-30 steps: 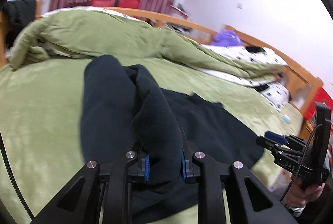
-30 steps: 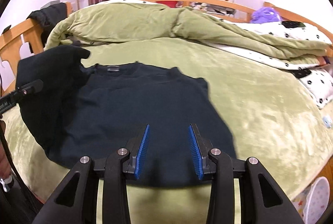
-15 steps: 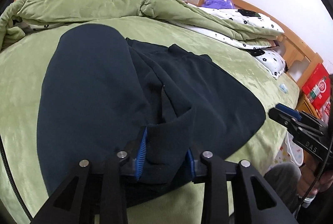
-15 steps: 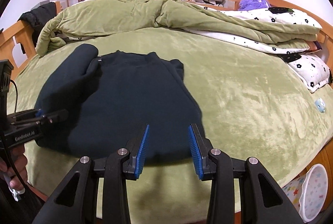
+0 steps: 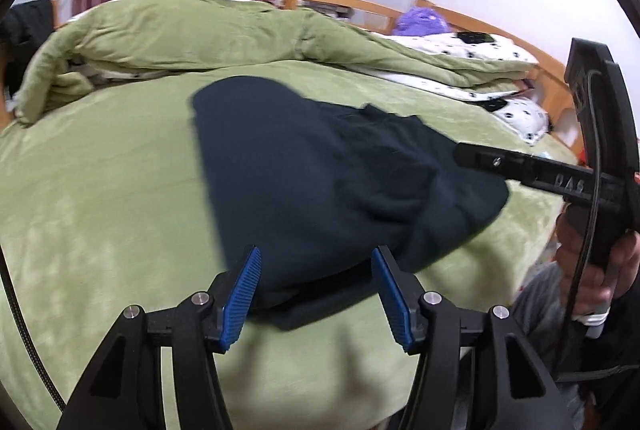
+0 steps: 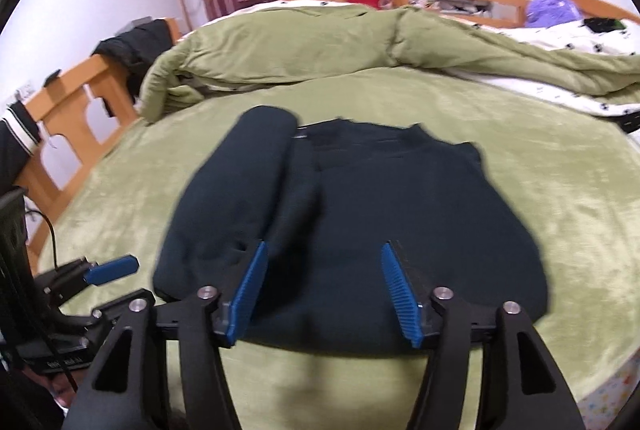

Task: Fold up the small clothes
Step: 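Fold the held side across the bundle with the left tool, then open, then close the right tool on the bundle's opposite side edge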

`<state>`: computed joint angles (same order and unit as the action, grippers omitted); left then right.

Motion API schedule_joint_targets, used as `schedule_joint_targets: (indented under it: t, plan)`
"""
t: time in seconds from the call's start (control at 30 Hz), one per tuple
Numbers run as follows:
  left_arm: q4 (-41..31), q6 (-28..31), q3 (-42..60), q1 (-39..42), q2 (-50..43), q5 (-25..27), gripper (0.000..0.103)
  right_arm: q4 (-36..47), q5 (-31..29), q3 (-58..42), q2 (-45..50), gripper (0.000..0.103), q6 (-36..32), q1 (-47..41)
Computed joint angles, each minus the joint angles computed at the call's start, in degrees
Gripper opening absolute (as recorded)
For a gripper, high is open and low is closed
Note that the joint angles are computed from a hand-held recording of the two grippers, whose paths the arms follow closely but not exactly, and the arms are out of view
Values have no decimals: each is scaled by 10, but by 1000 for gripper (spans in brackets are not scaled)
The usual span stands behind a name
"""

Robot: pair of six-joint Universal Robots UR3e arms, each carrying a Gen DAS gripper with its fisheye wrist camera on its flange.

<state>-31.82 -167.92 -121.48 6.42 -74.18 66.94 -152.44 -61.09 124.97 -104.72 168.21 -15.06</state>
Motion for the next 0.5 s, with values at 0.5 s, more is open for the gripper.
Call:
schedule_joint_targets:
  t: [0.5]
  plan:
    - [76,22,-65,146,-22,16,57,-105,-100,-159,279,61,156,185]
